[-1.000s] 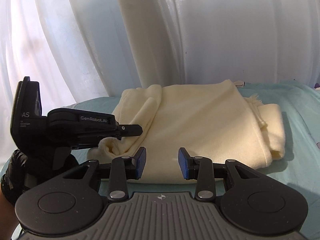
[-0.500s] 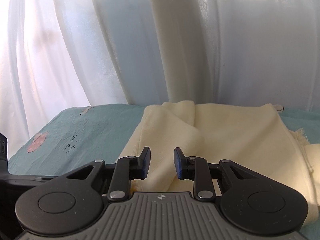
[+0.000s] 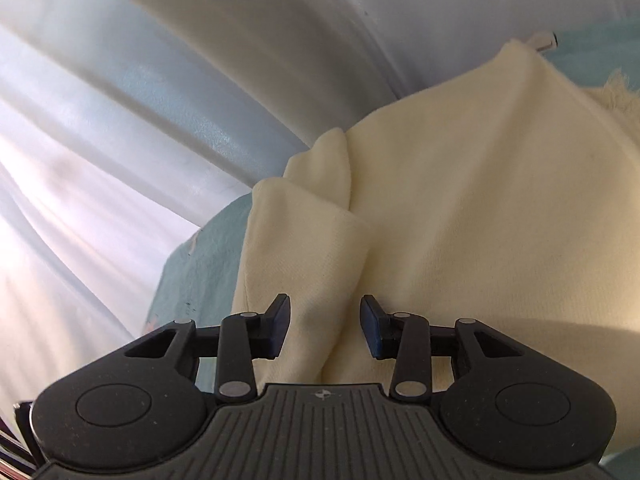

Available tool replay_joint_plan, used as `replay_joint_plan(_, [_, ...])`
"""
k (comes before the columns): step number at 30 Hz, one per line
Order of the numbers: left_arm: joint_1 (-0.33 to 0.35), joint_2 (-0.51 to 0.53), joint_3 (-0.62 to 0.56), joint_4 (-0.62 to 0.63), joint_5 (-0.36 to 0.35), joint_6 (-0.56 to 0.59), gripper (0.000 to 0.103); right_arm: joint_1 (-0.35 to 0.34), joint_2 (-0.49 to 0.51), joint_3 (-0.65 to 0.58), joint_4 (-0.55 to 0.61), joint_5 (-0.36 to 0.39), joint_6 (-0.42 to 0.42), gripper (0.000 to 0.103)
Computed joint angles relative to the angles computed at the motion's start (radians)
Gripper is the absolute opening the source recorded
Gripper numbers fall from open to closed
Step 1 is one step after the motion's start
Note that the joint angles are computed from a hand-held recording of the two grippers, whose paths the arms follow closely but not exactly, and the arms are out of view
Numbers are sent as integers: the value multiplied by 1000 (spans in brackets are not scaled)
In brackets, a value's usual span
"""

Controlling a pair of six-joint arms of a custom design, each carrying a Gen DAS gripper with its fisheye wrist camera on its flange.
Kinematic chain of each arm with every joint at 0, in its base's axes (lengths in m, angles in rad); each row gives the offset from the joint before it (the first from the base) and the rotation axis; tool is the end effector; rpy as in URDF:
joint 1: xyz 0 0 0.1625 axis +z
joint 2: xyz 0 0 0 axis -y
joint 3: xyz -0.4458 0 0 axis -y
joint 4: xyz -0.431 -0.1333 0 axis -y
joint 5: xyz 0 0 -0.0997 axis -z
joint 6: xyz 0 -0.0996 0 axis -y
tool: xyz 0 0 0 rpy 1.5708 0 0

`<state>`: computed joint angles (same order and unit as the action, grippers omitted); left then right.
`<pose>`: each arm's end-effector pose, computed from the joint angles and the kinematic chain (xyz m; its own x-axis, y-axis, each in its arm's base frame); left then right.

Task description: Fold small clothes

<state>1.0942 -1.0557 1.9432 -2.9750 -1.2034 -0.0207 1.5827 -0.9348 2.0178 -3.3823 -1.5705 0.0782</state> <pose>-0.1362 -0.6323 0.1847 -0.9187 0.2544 -0.3020 0.3799 0.7780 -0.5004 0.1406 -0.6059 0.1325 -0.9976 0.0462 -0.0522 0.0693 0.7448 -0.6637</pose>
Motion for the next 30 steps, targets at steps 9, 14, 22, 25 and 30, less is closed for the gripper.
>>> replay_joint_plan(9, [8,-2,-10,20,-19,-14,57,-26,54,-89,89,120,57,37])
replay_joint_plan(14, [3,-4,-10,26,-9,-27,57,14,58,-112,130,12,4,14])
replay_joint_plan(22, [-68,-11,-13,-58,69,30,54,183,80,-105,-102,-387,-428,12])
replay_joint_plan(25, [-69,21,-46,-13,68,13,54,184,59,-77,-167,-442,-475,12])
replay_joint_plan(30, [-44,75,-104,116,-41,-28,53,132,20,-39,-149,-549,-432,13])
